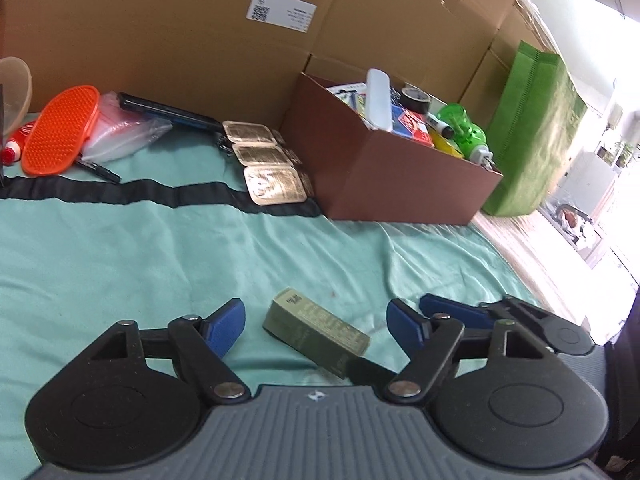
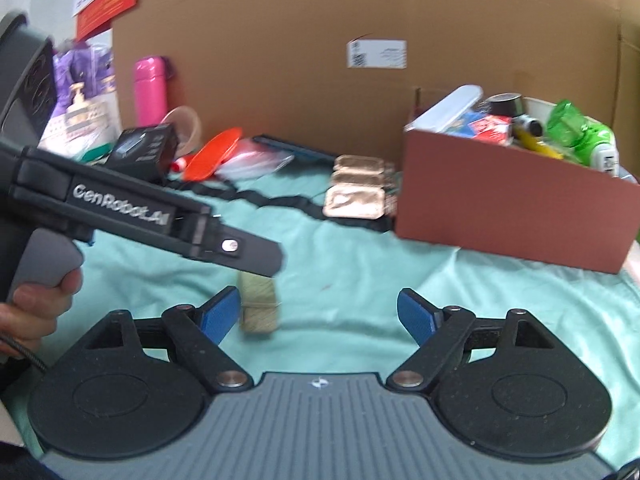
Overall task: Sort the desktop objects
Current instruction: 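Move both grippers back to the small green box on the table, then close the left gripper on the small green box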
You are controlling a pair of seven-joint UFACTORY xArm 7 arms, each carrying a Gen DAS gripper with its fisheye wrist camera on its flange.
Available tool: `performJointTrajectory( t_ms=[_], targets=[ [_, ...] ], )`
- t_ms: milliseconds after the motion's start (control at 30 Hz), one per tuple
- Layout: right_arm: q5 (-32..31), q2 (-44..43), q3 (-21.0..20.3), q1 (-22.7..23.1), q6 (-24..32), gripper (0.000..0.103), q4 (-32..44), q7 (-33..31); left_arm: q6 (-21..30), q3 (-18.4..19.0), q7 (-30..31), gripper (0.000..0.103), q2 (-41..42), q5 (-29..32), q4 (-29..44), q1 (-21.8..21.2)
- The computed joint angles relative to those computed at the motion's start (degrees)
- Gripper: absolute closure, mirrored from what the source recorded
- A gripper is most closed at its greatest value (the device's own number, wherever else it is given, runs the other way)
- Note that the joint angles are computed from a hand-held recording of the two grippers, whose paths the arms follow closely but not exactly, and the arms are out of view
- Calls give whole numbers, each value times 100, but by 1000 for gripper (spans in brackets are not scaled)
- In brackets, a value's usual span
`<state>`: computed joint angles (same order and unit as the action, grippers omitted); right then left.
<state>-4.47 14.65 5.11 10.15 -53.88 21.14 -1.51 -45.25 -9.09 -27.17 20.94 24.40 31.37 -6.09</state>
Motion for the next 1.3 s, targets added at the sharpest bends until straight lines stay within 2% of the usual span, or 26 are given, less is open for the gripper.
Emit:
performJointTrajectory(
  t_ms=[133, 233, 367, 433, 467, 633, 700, 867, 1000, 1100, 1300],
  targets=[
    [-53, 44, 49, 57, 113, 32, 59, -19, 73, -42, -100, 35, 12, 219, 18, 64],
    [-43, 95, 73, 128, 176, 42, 129, -101, 223, -103, -387, 41, 7, 411, 74, 181],
    [43, 148, 101, 212, 276, 58, 226, -149, 418, -182, -914, 42, 41, 766, 199, 388],
    [99, 149, 103, 243, 345, 60, 255, -160, 471, -192, -1053, 43, 34, 797, 234, 406],
    [108, 152, 100, 246, 386, 65, 275, -158, 494, -199, -1119, 43, 32, 839, 263, 422],
    [118, 152, 93, 248, 442, 71, 293, -137, 677, -215, -1314, 46, 48, 878, 415, 404],
    [97, 146, 89, 264, 451, 78, 292, -203, 793, -252, -1445, 48, 72, 944, 478, 449],
    [820, 200, 59, 736, 278, 80, 272, -1133, 841, -303, -1690, 53, 147, 1164, 556, 614],
    [1299, 227, 64, 1008, 207, 80, 275, -1820, 854, -264, -1684, 62, 125, 1074, 538, 586],
    [1259, 206, 97, 945, 249, 80, 269, -1803, 832, -300, -1811, 63, 167, 1235, 576, 696],
    [1327, 171, 128, 933, 330, 79, 283, -1781, 759, -266, -1741, 63, 221, 1225, 609, 642]
  ],
)
